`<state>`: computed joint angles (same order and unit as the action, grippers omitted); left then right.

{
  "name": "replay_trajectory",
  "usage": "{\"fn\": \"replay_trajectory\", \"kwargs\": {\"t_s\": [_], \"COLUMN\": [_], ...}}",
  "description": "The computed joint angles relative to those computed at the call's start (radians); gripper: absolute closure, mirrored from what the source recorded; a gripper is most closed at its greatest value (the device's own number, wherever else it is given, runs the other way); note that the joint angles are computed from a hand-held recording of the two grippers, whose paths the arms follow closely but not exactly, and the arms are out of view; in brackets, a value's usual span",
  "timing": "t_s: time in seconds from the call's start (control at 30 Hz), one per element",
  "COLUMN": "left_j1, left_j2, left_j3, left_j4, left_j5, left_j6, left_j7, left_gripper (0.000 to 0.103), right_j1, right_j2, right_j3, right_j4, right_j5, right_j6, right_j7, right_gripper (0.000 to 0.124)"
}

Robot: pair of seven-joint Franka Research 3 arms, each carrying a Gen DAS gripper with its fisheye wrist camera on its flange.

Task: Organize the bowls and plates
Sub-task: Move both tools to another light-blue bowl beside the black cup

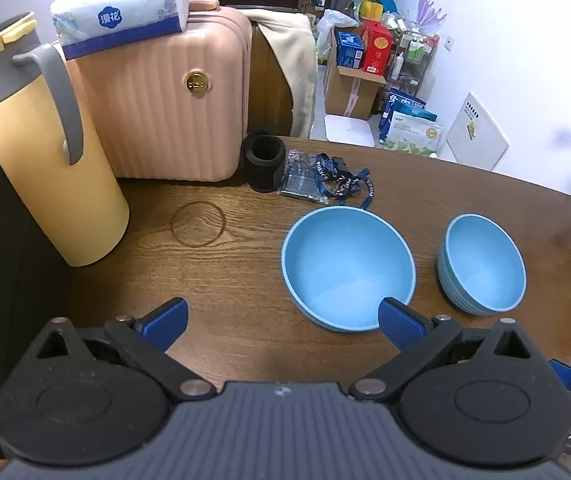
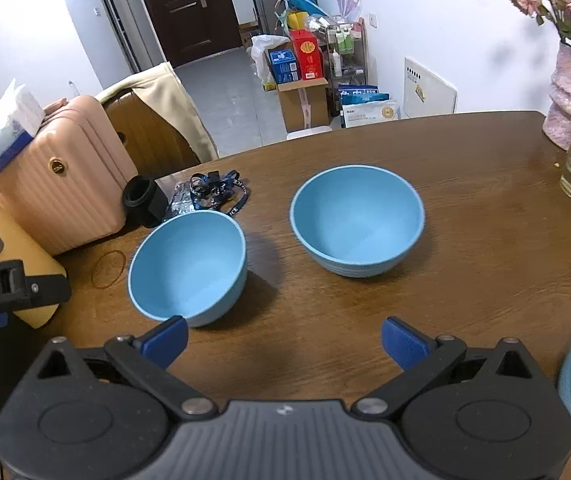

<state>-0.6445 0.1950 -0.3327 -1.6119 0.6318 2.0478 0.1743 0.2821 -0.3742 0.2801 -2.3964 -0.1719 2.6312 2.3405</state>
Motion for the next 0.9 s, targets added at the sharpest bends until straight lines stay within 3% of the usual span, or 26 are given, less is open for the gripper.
{"fn": "replay_trajectory", "kwargs": {"t_s": [0.23,0.73,0.9], "left_j1": [0.019,0.049,0.060], "left_j2": [0.034,0.144,0.184], "left_j3": [0.015,0.061,0.073], "left_j4": [0.009,0.061,0.080], "left_j5": [-0.014,-0.076,-0.107], "left_j6": [0.039,0.086,0.099], "left_j7": [0.020,0.043,0.059], "left_gripper": [0.000,0.000,0.000], "right_j1": [-0.005,0.086,0.126], "right_j2": [0.115,0.320,0.394], "right_j3": [0.009,-0.077,-0.110], "right_j4": [0.090,0.241,0.293], "right_j5": [-0.067,-0.170,-0.208], "right_j6": [-0.005,-0.034,-0.044], "right_j7": [0.066,0.143,0.171], "right_gripper": [0.021,0.021,0.030]}}
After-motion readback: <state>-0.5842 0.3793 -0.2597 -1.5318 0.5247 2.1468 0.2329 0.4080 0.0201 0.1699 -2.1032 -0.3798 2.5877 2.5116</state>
